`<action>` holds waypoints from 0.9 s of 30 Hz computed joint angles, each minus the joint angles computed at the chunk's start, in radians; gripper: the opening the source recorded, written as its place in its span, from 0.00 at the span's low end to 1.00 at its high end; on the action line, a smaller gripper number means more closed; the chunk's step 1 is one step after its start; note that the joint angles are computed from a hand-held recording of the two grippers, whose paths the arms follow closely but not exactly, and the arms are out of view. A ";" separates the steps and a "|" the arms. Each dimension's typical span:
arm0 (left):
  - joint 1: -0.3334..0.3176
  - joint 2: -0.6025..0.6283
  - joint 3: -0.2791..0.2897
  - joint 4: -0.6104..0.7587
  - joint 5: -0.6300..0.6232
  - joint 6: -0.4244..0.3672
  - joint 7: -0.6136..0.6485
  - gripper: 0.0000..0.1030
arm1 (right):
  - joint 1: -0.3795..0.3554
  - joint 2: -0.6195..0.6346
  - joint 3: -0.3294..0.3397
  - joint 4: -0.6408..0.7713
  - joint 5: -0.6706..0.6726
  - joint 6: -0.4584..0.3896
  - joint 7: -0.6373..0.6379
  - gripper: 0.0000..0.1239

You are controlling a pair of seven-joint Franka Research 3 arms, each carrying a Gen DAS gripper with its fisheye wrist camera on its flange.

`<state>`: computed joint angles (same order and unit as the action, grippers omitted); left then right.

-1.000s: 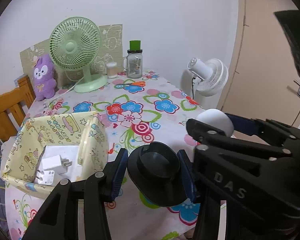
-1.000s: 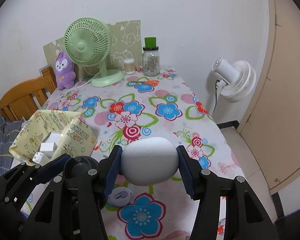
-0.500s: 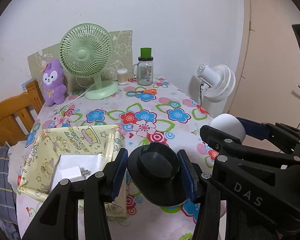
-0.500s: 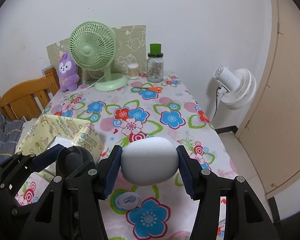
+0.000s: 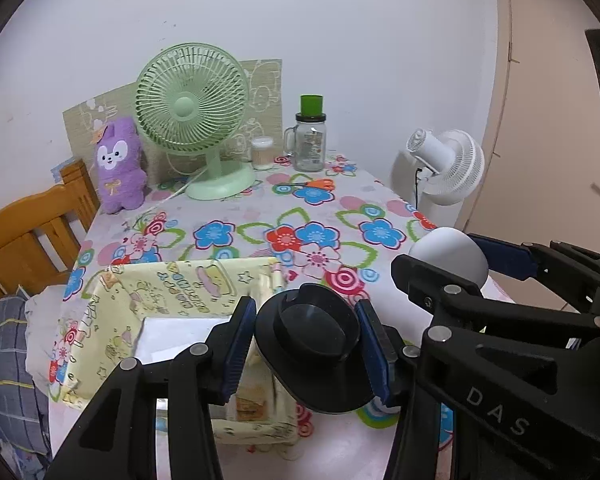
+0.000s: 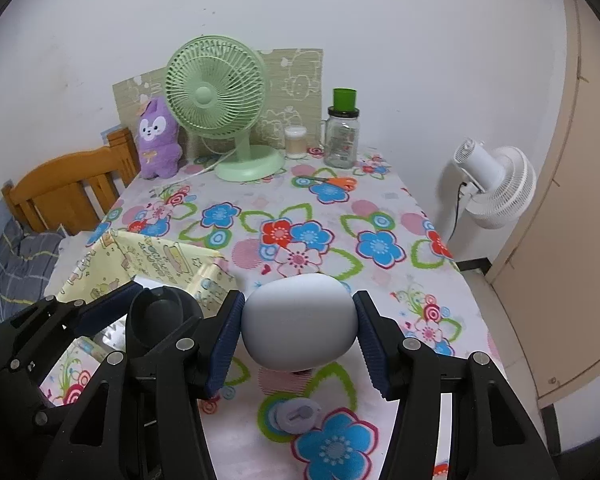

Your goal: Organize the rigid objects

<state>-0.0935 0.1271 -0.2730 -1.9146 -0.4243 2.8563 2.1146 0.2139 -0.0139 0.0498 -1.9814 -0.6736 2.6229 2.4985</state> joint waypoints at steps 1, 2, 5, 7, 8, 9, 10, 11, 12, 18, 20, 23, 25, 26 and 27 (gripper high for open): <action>0.003 0.005 0.003 0.007 0.002 -0.005 0.000 0.51 | 0.002 0.009 0.002 0.011 0.001 -0.003 -0.004 0.47; 0.005 0.007 0.003 0.010 0.002 -0.007 0.002 0.51 | 0.005 0.019 0.002 0.023 0.000 -0.005 -0.007 0.47; 0.015 0.025 0.009 0.035 0.019 -0.023 -0.005 0.51 | 0.018 0.047 -0.002 0.056 0.012 -0.007 -0.025 0.47; 0.024 0.037 0.011 0.052 0.028 -0.038 -0.009 0.51 | 0.030 0.070 -0.007 0.083 0.021 -0.011 -0.039 0.47; 0.032 0.044 0.008 0.064 0.021 -0.056 -0.001 0.51 | 0.036 0.078 -0.012 0.091 0.026 -0.010 -0.044 0.47; 0.038 0.048 0.006 0.071 0.016 -0.069 0.003 0.51 | 0.041 0.090 -0.015 0.103 0.035 -0.010 -0.054 0.47; 0.045 0.058 0.007 0.085 0.016 -0.086 0.003 0.51 | 0.047 0.101 -0.019 0.114 0.044 -0.010 -0.062 0.47; 0.045 0.059 0.009 0.084 0.023 -0.084 -0.002 0.51 | 0.054 0.112 -0.022 0.125 0.050 -0.010 -0.071 0.47; 0.043 0.062 0.015 0.085 0.041 -0.076 -0.016 0.51 | 0.060 0.124 -0.026 0.138 0.059 -0.009 -0.081 0.47; 0.059 0.097 0.023 0.117 0.109 -0.087 -0.060 0.51 | 0.096 0.195 -0.050 0.213 0.125 -0.010 -0.156 0.47; 0.066 0.112 0.023 0.138 0.129 -0.106 -0.069 0.51 | 0.107 0.222 -0.058 0.242 0.147 -0.010 -0.182 0.47; 0.078 0.138 0.020 0.175 0.149 -0.146 -0.075 0.51 | 0.123 0.257 -0.069 0.280 0.183 -0.014 -0.219 0.47; 0.090 0.163 0.016 0.213 0.155 -0.196 -0.067 0.51 | 0.130 0.284 -0.074 0.309 0.217 -0.018 -0.254 0.47; 0.097 0.173 0.013 0.230 0.151 -0.221 -0.061 0.51 | 0.135 0.294 -0.077 0.320 0.230 -0.021 -0.267 0.47; 0.100 0.182 0.013 0.242 0.153 -0.238 -0.058 0.51 | 0.139 0.308 -0.080 0.336 0.243 -0.026 -0.282 0.47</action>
<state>0.0066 0.3092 -0.2603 -1.6723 -0.2717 2.6181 2.0561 0.3528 0.2940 -0.0303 -1.6454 -0.4309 2.5968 2.2165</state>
